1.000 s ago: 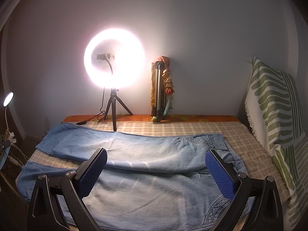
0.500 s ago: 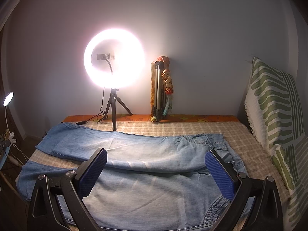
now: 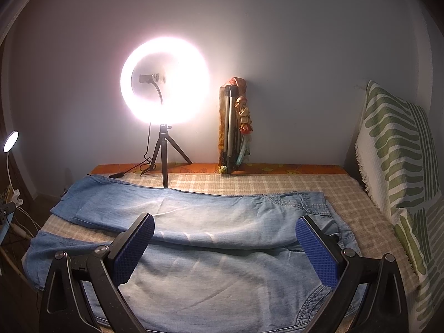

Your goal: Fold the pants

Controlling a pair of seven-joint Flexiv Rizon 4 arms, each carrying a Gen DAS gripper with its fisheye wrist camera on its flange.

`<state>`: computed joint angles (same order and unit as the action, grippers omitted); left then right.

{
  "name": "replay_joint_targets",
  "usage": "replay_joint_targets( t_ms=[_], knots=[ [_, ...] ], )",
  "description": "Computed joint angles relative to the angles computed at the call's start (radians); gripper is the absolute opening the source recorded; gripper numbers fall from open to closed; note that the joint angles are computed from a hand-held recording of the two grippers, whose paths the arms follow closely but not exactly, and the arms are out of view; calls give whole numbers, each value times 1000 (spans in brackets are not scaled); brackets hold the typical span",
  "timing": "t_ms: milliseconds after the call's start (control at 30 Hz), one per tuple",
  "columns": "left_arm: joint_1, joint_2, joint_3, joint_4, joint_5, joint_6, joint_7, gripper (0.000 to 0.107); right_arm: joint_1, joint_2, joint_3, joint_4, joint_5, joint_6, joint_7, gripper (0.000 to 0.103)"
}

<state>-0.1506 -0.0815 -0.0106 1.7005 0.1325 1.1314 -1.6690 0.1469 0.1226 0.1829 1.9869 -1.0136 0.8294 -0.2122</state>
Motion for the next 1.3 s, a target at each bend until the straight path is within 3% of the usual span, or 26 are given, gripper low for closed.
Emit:
replay_joint_targets(
  t_ms=[333,500,667,833,933,1067,1167,1300],
  knots=[
    [-5,-36,3,-39,23,-24,-11,103,1,-48,-24,-22,12,29,-30,103],
    [-1,-72,6,-69,4,-50,-5,103,3,-103,-51,-55,23,83,-100,103],
    [20,-124,-7,-89,-102,-69,95,102,-6,-199,-99,-109,69,248,-246,103],
    [39,-187,-20,-119,-200,-67,187,99,3,-328,-133,-216,255,315,-430,103],
    [37,-239,-10,-181,-216,-106,182,88,6,-426,-154,-303,339,349,-554,103],
    [46,-315,-18,-259,-259,-154,198,72,-32,-586,-95,-494,550,282,-854,100],
    [50,-369,-22,-314,-288,-211,196,59,-69,-712,-18,-683,714,144,-1045,91],
    [38,-434,-16,-387,-281,-257,194,58,-70,-840,9,-859,827,24,-1176,90]
  ],
)
